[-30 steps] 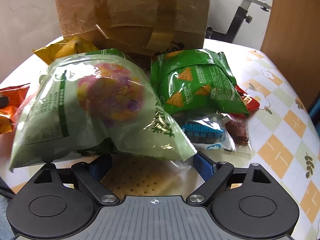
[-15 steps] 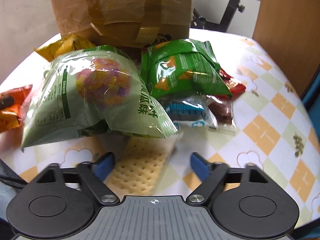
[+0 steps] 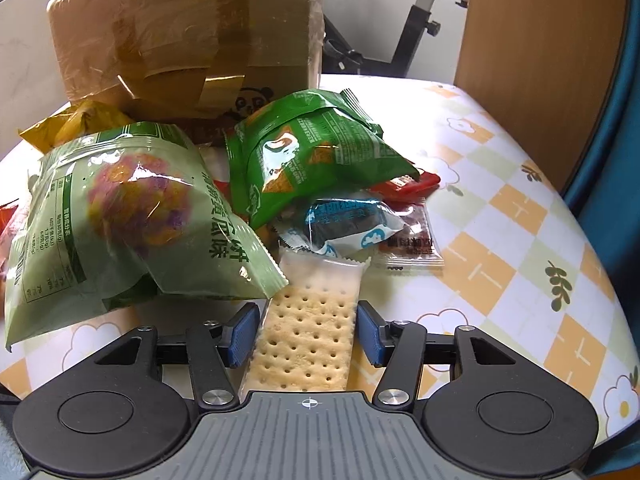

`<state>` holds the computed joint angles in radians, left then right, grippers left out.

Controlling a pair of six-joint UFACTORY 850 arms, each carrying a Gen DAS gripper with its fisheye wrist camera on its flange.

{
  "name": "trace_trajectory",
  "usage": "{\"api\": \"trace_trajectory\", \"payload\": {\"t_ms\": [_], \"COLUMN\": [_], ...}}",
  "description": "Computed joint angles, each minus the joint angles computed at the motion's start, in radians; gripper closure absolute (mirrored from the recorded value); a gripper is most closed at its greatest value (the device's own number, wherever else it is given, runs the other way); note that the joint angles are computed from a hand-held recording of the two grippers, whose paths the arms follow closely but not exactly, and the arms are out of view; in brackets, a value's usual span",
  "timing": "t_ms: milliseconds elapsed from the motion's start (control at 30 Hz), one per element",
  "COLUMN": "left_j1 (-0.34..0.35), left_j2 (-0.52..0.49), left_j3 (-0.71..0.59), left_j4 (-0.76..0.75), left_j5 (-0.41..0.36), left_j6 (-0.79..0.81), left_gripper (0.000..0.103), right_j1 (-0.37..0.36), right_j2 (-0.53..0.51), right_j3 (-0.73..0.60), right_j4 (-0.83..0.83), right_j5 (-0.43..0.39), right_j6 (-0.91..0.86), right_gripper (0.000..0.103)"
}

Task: Organize snacks
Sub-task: 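Lower the right tool to the cracker pack and grasp it while the left tool holds the orange bag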

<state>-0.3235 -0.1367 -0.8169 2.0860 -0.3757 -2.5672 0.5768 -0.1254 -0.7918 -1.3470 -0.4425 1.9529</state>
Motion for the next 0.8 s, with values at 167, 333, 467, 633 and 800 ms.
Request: {"api": "trace_trajectory", "payload": {"t_ms": [167, 333, 467, 633, 800], "left_j1": [-0.005, -0.024, -0.034, -0.040, -0.038], "left_j2": [0.031, 0.053, 0.067, 0.082, 0.087], "left_j3": [0.020, 0.027, 0.029, 0.040, 0.044], "left_j4": [0.028, 0.016, -0.007, -0.016, -0.008], "left_j5": [-0.043, -0.089, -0.100, -0.104, -0.094], "left_j6": [-0.053, -0.043, -0.021, -0.014, -0.020], "left_gripper": [0.040, 0.040, 0.040, 0.040, 0.040], "right_j1": [-0.019, -0.018, -0.020, -0.023, -0.035], "right_j2": [0.056, 0.103, 0.134, 0.151, 0.163], "right_j3": [0.040, 0.079, 0.103, 0.123, 0.143], "right_j4": [-0.073, -0.173, -0.227, -0.235, -0.250], "right_j5": [0.014, -0.012, -0.013, -0.007, -0.008], "right_j6": [0.143, 0.270, 0.330, 0.365, 0.434], "right_gripper": [0.060, 0.060, 0.060, 0.060, 0.061]}}
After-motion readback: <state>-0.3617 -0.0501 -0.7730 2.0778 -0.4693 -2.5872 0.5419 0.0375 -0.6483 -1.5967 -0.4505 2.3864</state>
